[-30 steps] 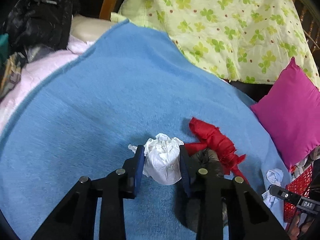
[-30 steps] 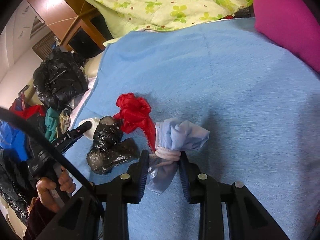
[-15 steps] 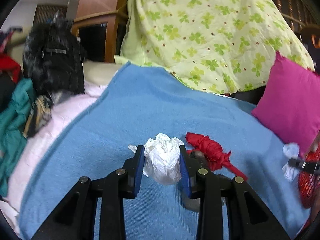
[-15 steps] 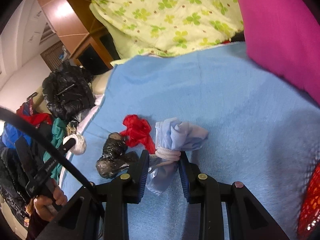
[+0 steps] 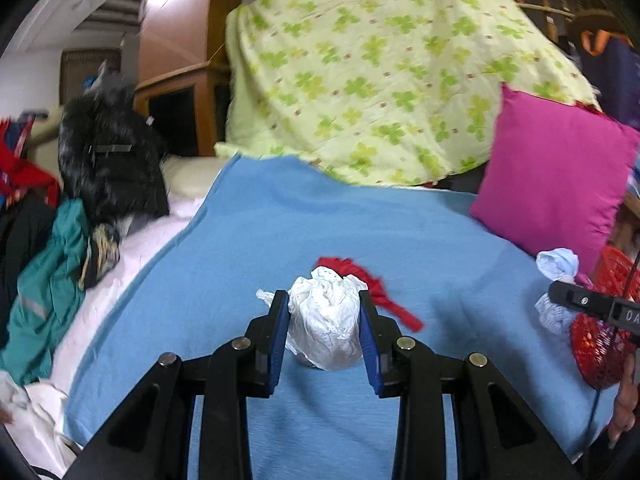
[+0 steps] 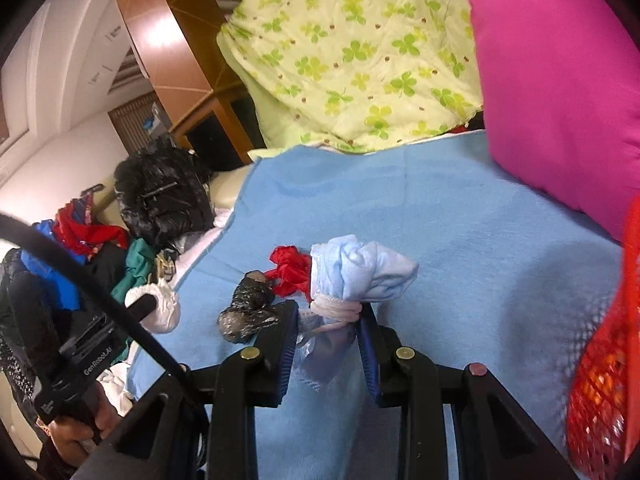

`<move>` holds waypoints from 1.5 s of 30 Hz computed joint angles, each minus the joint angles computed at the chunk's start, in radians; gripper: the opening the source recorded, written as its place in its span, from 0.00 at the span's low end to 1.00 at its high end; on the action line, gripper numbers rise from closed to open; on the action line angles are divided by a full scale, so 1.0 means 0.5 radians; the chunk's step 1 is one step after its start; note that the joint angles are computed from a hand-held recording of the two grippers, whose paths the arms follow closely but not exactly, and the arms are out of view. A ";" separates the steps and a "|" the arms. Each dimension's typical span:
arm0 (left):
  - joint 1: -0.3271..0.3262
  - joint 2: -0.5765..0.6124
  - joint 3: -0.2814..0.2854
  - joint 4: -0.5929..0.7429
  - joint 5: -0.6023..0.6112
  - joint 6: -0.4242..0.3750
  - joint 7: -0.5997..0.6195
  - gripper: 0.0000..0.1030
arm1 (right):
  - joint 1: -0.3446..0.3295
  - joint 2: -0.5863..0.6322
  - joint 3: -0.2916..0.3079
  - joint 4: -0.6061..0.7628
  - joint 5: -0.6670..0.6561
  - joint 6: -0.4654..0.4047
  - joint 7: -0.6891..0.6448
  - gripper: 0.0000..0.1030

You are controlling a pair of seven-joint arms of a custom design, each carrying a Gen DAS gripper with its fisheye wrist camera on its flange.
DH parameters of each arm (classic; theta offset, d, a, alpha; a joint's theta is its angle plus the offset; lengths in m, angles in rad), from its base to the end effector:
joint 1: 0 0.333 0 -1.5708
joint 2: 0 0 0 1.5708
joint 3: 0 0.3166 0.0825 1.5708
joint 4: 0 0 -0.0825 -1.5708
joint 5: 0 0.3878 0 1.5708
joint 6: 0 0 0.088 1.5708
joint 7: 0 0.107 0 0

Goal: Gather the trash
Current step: 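Carry the cloth and tissue toward the red wastebasket with both grippers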

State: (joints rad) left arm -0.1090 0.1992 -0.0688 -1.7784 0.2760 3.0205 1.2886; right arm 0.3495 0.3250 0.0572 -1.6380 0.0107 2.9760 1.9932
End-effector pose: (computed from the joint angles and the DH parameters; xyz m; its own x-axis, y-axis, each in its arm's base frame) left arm 0.6545 -0.1340 0.5694 -0.1434 -0.9897 0.0042 -0.4949 0.0680 -0.8663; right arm 0.6515 0.2731 0.5530 0.1512 -0.9153 -0.3734 -0.6124 0.2099 -0.7622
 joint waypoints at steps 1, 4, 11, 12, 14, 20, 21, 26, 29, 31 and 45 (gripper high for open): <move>-0.030 -0.026 0.018 -0.019 0.052 0.017 -0.024 0.34 | 0.013 -0.028 -0.016 -0.042 -0.017 0.026 0.014 0.30; -0.094 -0.096 0.043 -0.054 0.201 0.016 -0.100 0.34 | 0.060 -0.135 -0.069 -0.195 -0.106 0.148 0.068 0.30; -0.142 -0.186 0.041 -0.054 0.652 -0.043 -0.406 0.34 | 0.258 -0.266 -0.319 -0.347 -0.568 0.296 0.344 0.30; -0.138 -0.190 0.023 -0.043 0.674 -0.069 -0.422 0.34 | 0.251 -0.272 -0.319 -0.352 -0.600 0.299 0.359 0.30; -0.139 -0.194 0.000 -0.020 0.748 -0.118 -0.478 0.34 | 0.271 -0.293 -0.359 -0.372 -0.705 0.312 0.432 0.30; -0.155 -0.157 -0.053 0.065 0.876 -0.211 -0.546 0.34 | 0.262 -0.398 -0.430 -0.491 -0.986 0.387 0.667 0.30; -0.163 -0.145 -0.062 0.086 0.887 -0.229 -0.540 0.34 | 0.259 -0.414 -0.443 -0.505 -1.045 0.396 0.719 0.30; -0.206 -0.112 -0.082 0.152 0.921 -0.270 -0.516 0.34 | 0.281 -0.481 -0.549 -0.538 -1.472 0.452 1.130 0.30; -0.238 -0.102 -0.086 0.179 0.949 -0.297 -0.523 0.34 | 0.267 -0.515 -0.585 -0.543 -1.722 0.474 1.382 0.30; -0.257 -0.093 -0.091 0.200 0.962 -0.310 -0.515 0.34 | 0.250 -0.535 -0.600 -0.538 -1.903 0.489 1.565 0.30; -0.354 -0.050 -0.099 0.300 1.037 -0.386 -0.505 0.34 | -0.041 -0.642 -0.431 -0.459 -2.996 0.499 2.689 0.30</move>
